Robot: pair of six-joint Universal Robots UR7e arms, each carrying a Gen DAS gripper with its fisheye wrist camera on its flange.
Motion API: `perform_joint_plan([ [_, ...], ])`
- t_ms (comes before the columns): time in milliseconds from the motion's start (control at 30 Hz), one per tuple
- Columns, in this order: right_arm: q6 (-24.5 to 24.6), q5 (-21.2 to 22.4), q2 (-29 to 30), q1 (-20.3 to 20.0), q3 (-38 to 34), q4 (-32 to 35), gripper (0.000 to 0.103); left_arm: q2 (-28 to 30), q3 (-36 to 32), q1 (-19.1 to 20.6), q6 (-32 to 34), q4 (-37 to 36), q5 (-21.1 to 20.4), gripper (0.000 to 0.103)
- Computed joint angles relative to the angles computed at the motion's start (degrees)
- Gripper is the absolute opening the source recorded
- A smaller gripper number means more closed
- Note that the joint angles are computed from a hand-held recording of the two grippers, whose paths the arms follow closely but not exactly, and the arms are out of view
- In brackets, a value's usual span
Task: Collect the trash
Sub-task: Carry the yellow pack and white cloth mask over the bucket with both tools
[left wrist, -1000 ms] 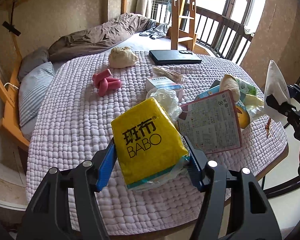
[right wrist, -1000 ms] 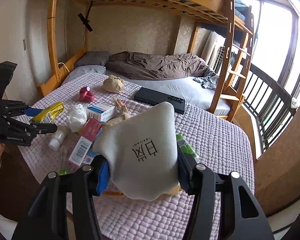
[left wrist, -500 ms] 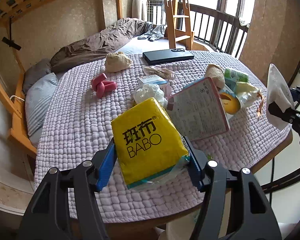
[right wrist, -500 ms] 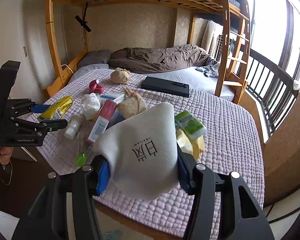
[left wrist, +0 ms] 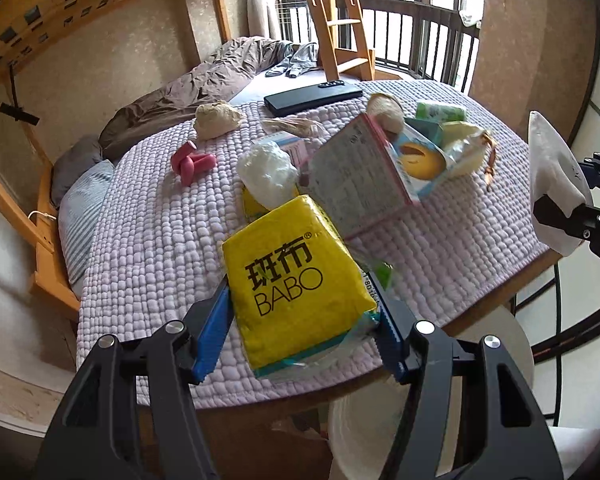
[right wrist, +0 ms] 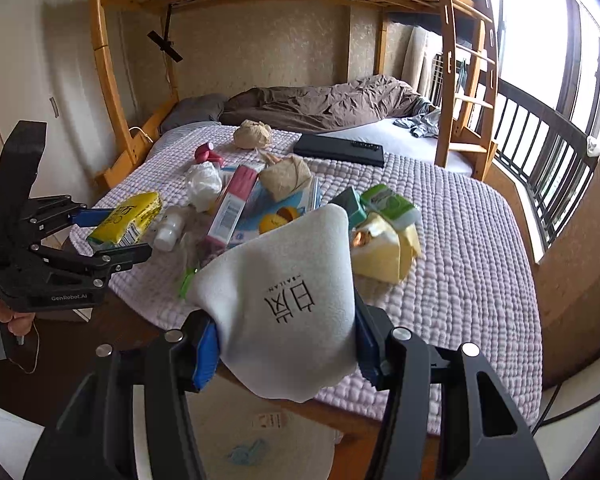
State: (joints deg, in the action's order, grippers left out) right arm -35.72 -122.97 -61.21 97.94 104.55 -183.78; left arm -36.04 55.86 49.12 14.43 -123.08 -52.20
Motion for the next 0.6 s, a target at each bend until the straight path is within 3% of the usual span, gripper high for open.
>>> perform_joint_plan([
  [600,4.78,-0.06,-3.2,-0.12,6.77,1.48,0.054,-4.39,8.64,-1.58,-0.4,0.07,-0.96,0.064],
])
